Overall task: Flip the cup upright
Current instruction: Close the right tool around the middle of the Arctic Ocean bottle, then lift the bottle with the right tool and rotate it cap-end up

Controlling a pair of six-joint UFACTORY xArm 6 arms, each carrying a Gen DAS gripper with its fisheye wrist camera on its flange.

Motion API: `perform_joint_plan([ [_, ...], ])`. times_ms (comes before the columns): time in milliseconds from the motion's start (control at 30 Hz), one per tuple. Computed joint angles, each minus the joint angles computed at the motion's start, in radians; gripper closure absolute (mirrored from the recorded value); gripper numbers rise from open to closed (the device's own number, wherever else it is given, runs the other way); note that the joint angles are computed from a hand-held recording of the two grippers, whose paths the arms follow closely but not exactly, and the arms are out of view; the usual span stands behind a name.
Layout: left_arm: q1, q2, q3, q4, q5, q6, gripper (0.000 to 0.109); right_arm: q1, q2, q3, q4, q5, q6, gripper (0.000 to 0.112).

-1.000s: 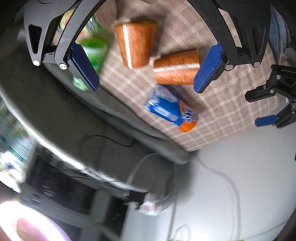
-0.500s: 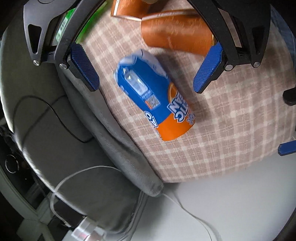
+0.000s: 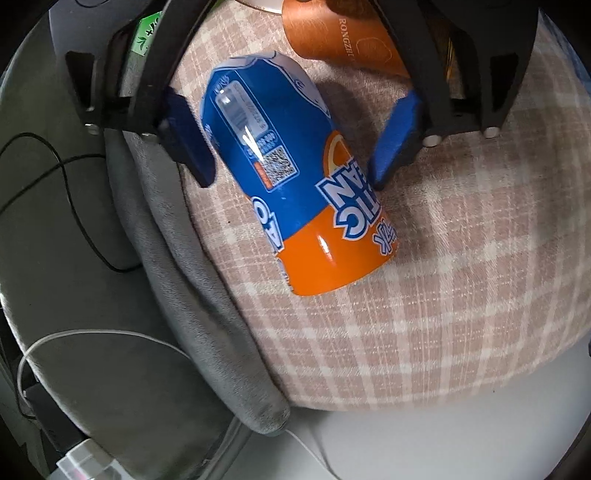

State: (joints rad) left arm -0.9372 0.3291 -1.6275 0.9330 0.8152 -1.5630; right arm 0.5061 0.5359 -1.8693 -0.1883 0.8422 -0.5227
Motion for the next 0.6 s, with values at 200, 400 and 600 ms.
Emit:
perform_joint_plan([
  [200, -0.001, 0.000, -0.004, -0.001, 0.005, 0.003, 0.020, 0.007, -0.032, 0.056, -0.017, -0.047, 0.015, 0.037],
  [400, -0.009, -0.009, -0.001, 0.010, 0.012, 0.001, 0.020, 0.001, -0.106, 0.116, 0.042, -0.073, 0.043, 0.045],
  [600, -0.016, -0.013, 0.000, 0.022, 0.020, -0.004, 0.020, -0.025, -0.136, 0.143, 0.100, -0.136, 0.067, 0.048],
])
